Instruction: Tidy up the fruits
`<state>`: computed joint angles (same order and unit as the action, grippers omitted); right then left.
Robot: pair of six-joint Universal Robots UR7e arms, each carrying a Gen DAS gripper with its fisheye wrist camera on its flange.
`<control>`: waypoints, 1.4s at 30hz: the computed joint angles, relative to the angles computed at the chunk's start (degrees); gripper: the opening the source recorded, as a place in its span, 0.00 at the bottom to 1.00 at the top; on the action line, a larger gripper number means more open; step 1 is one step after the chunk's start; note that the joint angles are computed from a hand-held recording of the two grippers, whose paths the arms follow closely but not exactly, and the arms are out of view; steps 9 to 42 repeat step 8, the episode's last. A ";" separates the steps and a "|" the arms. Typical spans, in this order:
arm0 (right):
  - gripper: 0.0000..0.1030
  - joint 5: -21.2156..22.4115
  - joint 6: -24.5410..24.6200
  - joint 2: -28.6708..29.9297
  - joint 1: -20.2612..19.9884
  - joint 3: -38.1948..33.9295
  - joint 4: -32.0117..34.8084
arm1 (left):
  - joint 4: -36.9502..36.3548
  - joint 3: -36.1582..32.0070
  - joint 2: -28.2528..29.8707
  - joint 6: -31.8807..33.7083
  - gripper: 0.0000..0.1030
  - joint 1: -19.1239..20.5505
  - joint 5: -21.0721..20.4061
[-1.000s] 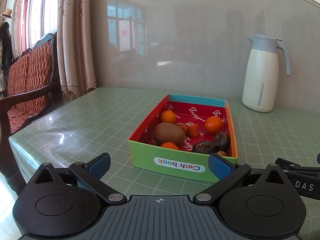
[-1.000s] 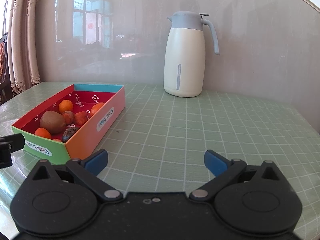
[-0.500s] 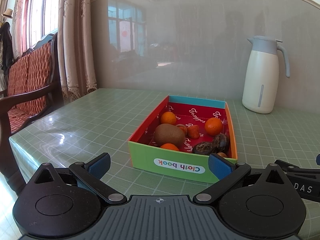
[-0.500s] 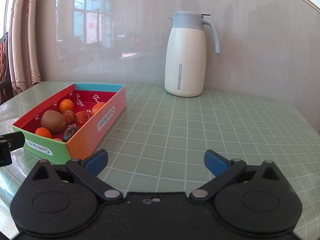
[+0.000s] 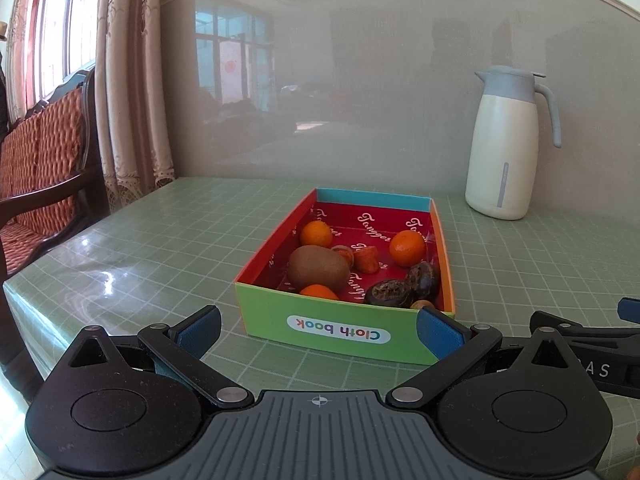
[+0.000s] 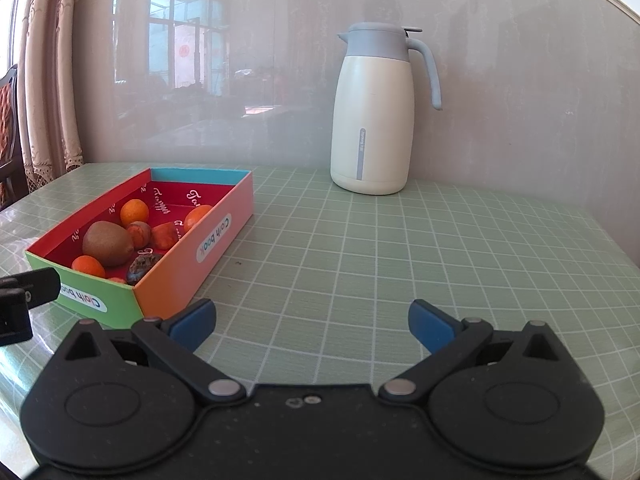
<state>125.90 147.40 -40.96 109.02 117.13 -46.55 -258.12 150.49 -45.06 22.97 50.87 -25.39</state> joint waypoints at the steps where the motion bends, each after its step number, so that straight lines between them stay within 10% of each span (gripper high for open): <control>1: 1.00 0.00 -0.04 -0.02 0.00 0.02 -0.05 | 0.11 0.44 -0.30 -0.37 1.00 0.20 -1.29; 42: 1.00 -0.20 -0.41 -0.13 -0.04 0.09 -0.14 | -3.25 0.46 0.74 1.30 1.00 -0.04 -2.31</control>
